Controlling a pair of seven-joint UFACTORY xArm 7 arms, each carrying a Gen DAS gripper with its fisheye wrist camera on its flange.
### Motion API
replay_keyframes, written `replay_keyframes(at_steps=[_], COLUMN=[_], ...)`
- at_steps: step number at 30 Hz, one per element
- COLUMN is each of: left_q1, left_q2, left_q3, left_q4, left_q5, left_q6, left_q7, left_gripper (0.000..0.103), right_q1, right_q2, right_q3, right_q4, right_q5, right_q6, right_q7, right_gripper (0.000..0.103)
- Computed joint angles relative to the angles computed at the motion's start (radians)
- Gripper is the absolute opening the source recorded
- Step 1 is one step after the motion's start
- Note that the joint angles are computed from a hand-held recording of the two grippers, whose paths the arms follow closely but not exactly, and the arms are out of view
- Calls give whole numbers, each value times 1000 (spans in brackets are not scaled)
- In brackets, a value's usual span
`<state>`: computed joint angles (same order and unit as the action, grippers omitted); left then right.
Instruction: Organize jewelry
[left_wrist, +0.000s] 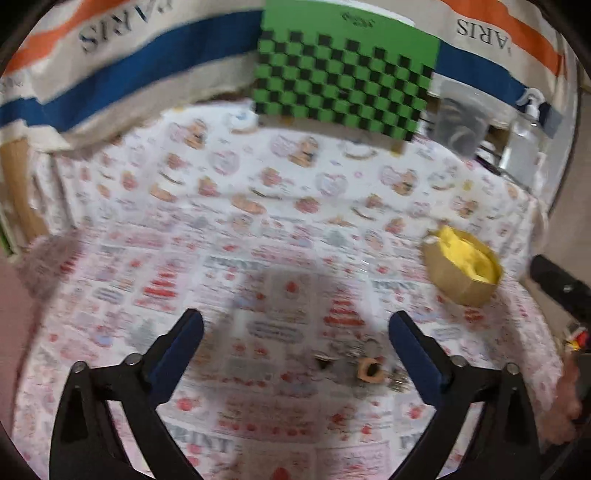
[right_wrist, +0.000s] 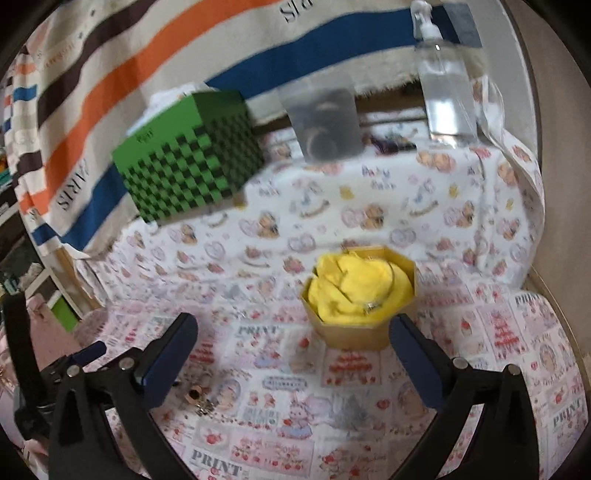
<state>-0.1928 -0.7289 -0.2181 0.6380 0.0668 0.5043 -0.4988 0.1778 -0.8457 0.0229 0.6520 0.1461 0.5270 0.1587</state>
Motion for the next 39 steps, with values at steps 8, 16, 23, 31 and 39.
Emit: replay_keyframes(at_steps=[8, 16, 23, 31, 39], left_q1=[-119, -110, -64, -73, -39], left_q2=[64, 112, 130, 141, 43], left_q3=[108, 80, 22, 28, 8], left_q4=[9, 36, 45, 51, 7], left_q5=[-152, -176, -93, -86, -54], left_q6=[20, 60, 65, 70, 19], left_q7=[95, 127, 81, 78, 32], left_gripper=[49, 31, 27, 18, 16], right_q1=[-21, -31, -29, -29, -24], right_q2=[50, 58, 60, 60, 61], right_q3=[5, 18, 18, 19, 18], right_q4=[8, 15, 16, 17, 13], right_q5=[-6, -27, -30, -34, -36], right_q6=[46, 69, 76, 79, 77], right_q7=[12, 16, 19, 21, 12], right_gripper=[103, 103, 103, 103, 103])
